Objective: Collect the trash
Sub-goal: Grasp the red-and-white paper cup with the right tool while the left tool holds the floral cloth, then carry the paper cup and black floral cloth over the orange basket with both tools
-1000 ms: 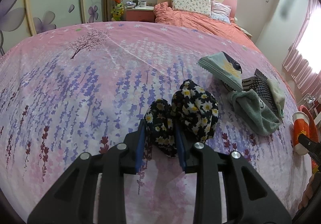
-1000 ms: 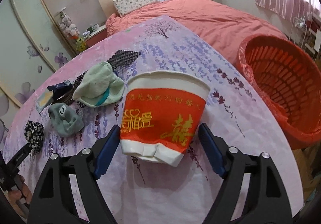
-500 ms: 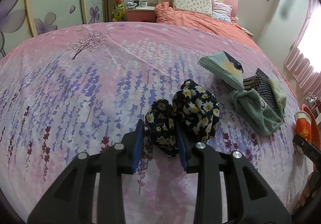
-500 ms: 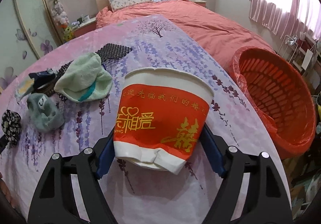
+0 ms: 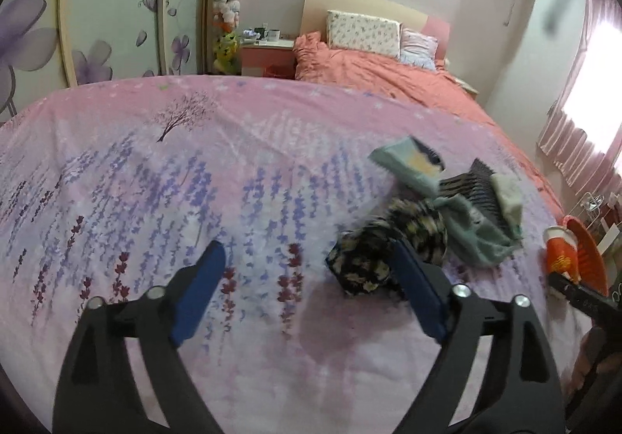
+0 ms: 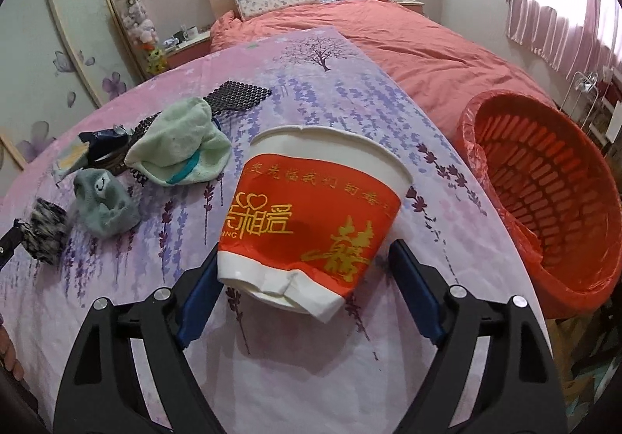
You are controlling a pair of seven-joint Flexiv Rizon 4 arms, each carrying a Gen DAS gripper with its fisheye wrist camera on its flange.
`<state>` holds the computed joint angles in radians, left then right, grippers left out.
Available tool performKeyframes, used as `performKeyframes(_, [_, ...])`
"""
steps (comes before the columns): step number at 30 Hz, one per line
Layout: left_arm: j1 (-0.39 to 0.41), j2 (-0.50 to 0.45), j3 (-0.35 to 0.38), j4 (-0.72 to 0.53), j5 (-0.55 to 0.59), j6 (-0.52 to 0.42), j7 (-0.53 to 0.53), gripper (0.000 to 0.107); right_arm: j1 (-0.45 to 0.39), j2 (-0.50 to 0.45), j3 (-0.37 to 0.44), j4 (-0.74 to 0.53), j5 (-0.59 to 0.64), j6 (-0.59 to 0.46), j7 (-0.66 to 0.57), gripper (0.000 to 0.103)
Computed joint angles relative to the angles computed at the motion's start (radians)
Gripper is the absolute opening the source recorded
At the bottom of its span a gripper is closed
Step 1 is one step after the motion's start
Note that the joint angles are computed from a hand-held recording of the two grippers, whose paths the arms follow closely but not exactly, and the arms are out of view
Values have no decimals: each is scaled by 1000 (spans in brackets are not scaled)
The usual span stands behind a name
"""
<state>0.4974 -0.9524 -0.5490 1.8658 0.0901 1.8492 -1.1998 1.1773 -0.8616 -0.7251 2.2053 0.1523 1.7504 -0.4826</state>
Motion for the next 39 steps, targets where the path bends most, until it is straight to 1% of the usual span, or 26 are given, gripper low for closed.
performKeyframes(3, [-19,6,-1,-2,-6,-15,0,94,-11,4,9,-3,1,8,-5,83])
performKeyframes(8, [-72,-7,20,-26,-27,-35,13,95,-30,10,27,-10,6,22,-14,83])
performKeyframes(10, [-108,-12,45,-44,-43,-38,17,94,-34,10,31,-15,8,23,-18,83])
performKeyframes(11, [-126,-13,56,-55,-53,-45,18,92,-35,10,33,-18,7,22,-20,79])
performKeyframes(12, [-142,-14,67,-66,-62,-54,22,87,-36,10,33,-20,8,22,-22,76])
performKeyframes(13, [-168,-14,87,-82,-74,-71,27,83,-40,12,37,-21,7,24,-25,75])
performKeyframes(15, [-191,-17,104,-98,-94,-88,39,73,-47,18,44,-20,9,29,-30,74])
performKeyframes(16, [-213,-17,123,-108,-110,-98,39,71,-47,19,45,-20,12,29,-30,74])
performKeyframes(18, [-219,-21,126,-114,-127,-108,48,63,-46,20,43,-18,18,30,-29,74])
performKeyframes(22, [-228,-26,128,-120,-155,-116,60,53,-38,15,31,-23,17,13,-28,75])
performKeyframes(23, [-228,-26,126,-117,-157,-113,64,47,-41,14,31,-27,12,7,-26,75])
performKeyframes(24, [-227,-26,124,-116,-155,-112,71,39,-44,15,32,-31,7,-1,-23,76])
performKeyframes(26, [-233,-23,129,-111,-155,-102,77,33,-47,16,31,-33,-2,-9,-15,76])
performKeyframes(27, [-230,-23,126,-106,-152,-94,80,29,-46,13,28,-35,-7,-13,-11,72])
performKeyframes(28, [-233,-21,129,-103,-152,-89,80,29,-44,11,24,-35,-12,-18,-9,72])
performKeyframes(30, [-227,-15,126,-90,-149,-77,75,28,-42,8,22,-26,-11,3,-6,72])
performKeyframes(33, [-216,-2,121,-65,-136,-50,64,28,-17,2,4,-3,16,43,-9,72])
performKeyframes(39, [-165,31,74,-10,-96,-16,26,28,55,2,-55,41,81,74,-38,72])
